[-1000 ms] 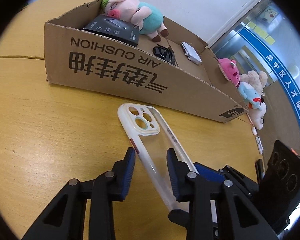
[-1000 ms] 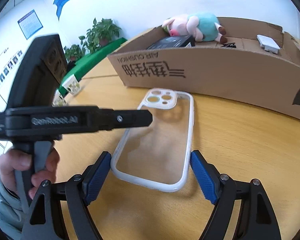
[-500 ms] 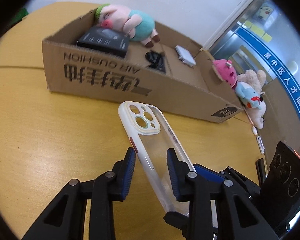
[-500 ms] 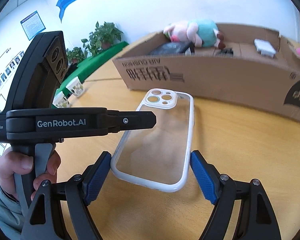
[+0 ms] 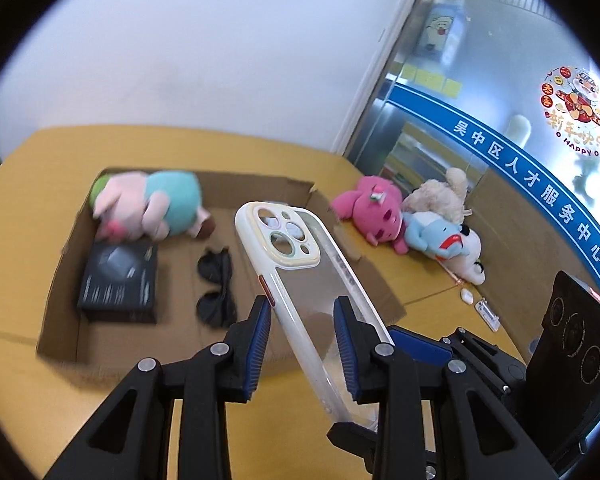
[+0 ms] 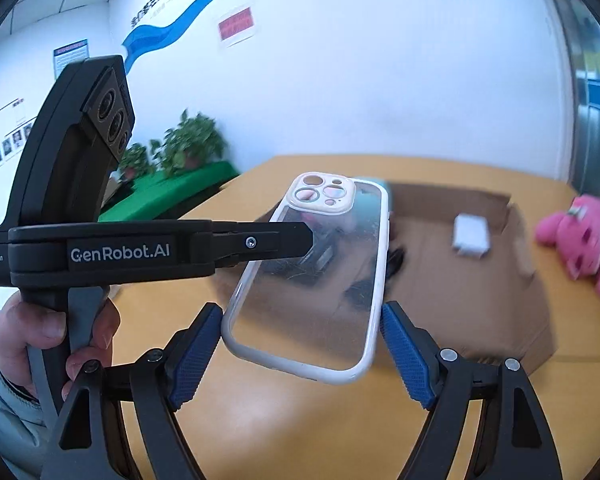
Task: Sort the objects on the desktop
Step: 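Lift the phone case and carry it over the cardboard box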
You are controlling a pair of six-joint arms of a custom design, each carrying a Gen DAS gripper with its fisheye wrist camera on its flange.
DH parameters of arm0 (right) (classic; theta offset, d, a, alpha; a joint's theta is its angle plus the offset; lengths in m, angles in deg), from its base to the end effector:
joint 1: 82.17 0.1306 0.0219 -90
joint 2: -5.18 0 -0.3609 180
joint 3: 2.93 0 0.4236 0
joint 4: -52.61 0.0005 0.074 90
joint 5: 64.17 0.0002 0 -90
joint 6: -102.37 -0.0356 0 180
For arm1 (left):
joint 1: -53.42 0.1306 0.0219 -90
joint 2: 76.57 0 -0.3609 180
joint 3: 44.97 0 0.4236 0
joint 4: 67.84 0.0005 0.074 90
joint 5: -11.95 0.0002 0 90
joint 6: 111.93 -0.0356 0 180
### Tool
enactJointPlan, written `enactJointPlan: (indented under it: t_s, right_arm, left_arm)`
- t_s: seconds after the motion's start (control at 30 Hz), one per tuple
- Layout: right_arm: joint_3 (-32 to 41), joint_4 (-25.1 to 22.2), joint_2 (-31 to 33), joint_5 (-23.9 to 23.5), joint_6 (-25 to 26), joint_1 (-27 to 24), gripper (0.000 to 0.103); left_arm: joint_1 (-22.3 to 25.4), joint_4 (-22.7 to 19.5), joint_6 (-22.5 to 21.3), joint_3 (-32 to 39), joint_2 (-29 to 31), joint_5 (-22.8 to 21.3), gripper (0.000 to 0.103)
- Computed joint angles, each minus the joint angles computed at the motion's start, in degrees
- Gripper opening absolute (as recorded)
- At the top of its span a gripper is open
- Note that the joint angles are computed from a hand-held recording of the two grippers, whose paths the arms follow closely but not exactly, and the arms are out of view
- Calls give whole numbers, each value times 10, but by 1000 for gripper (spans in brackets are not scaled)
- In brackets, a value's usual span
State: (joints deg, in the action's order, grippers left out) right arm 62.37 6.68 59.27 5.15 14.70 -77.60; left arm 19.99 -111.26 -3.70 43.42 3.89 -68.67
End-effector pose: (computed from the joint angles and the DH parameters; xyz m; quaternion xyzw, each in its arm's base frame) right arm 0.3119 0.0370 0.4440 -0.1356 0.8649 0.1679 0.4532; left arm 0.3891 -0.2644 0.4814 0.1543 0.8733 -0.2643 0.3791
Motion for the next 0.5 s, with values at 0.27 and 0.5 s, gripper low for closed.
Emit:
enactJointPlan:
  t_s: [0.27, 0.5]
  right_arm:
    - [118, -3, 134, -32, 14, -77, 80]
    - [232, -66, 280, -34, 38, -111, 80]
  left_arm:
    - [15, -40, -41, 196, 174, 51, 32]
    - [24, -129, -47, 360, 328, 80, 31]
